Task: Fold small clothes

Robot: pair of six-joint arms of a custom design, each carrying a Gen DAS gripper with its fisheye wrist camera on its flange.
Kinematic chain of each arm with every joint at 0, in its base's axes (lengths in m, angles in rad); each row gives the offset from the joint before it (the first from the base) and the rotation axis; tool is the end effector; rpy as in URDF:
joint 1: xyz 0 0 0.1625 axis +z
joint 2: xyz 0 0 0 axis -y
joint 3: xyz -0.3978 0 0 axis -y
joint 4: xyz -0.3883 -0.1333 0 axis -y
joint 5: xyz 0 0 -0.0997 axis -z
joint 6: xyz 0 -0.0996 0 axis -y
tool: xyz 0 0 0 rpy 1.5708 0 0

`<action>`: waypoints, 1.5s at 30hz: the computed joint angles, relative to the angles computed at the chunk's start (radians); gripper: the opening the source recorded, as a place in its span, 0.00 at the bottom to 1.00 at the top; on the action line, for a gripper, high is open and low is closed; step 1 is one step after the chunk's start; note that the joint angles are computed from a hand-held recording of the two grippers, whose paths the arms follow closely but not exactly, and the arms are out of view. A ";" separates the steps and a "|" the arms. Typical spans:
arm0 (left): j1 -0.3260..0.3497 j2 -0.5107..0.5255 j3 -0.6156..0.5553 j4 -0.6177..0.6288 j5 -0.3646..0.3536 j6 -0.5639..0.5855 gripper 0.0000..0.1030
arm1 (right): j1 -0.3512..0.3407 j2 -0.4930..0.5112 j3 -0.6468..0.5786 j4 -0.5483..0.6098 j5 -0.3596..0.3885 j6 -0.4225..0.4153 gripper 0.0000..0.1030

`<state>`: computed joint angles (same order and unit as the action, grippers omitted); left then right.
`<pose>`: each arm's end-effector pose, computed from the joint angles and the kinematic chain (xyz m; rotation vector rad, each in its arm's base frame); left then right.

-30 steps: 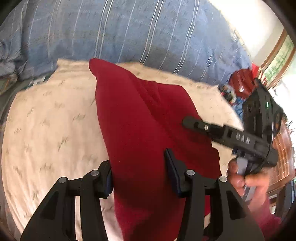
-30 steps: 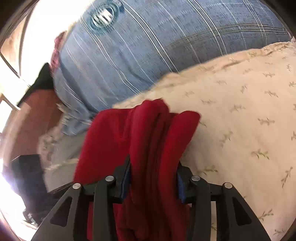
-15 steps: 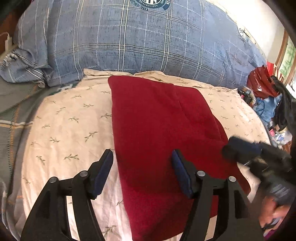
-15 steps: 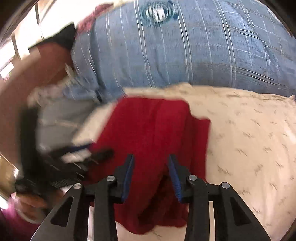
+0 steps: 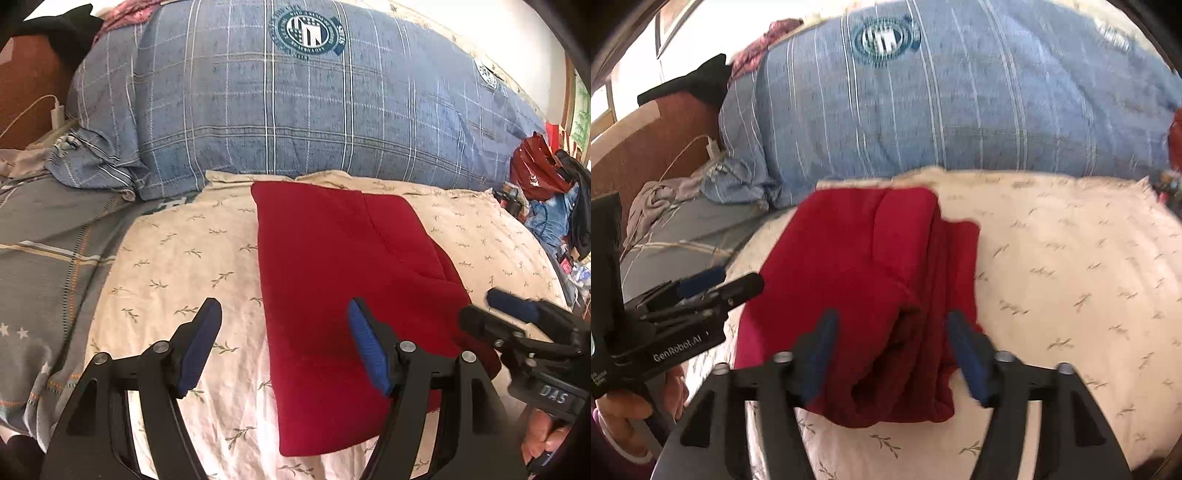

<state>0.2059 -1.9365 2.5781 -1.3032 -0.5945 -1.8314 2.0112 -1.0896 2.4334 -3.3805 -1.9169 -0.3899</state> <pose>-0.1380 -0.2493 0.1887 0.0434 2.0967 -1.1047 0.2617 -0.3218 0.0979 0.9996 -2.5491 0.6609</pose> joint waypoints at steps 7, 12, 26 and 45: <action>-0.076 0.001 -0.026 0.134 -0.040 -0.145 0.72 | 0.047 -0.007 -0.009 0.010 -0.069 0.058 0.77; -0.119 -0.016 -0.043 0.233 -0.073 -0.222 0.72 | 0.068 -0.017 0.001 -0.016 -0.077 0.061 0.86; -0.128 -0.019 -0.052 0.285 -0.072 -0.255 0.73 | 0.105 0.035 -0.013 -0.070 -0.108 0.046 0.93; -0.123 -0.019 -0.046 0.289 -0.082 -0.254 0.73 | 0.121 0.070 -0.010 -0.128 -0.144 0.025 0.98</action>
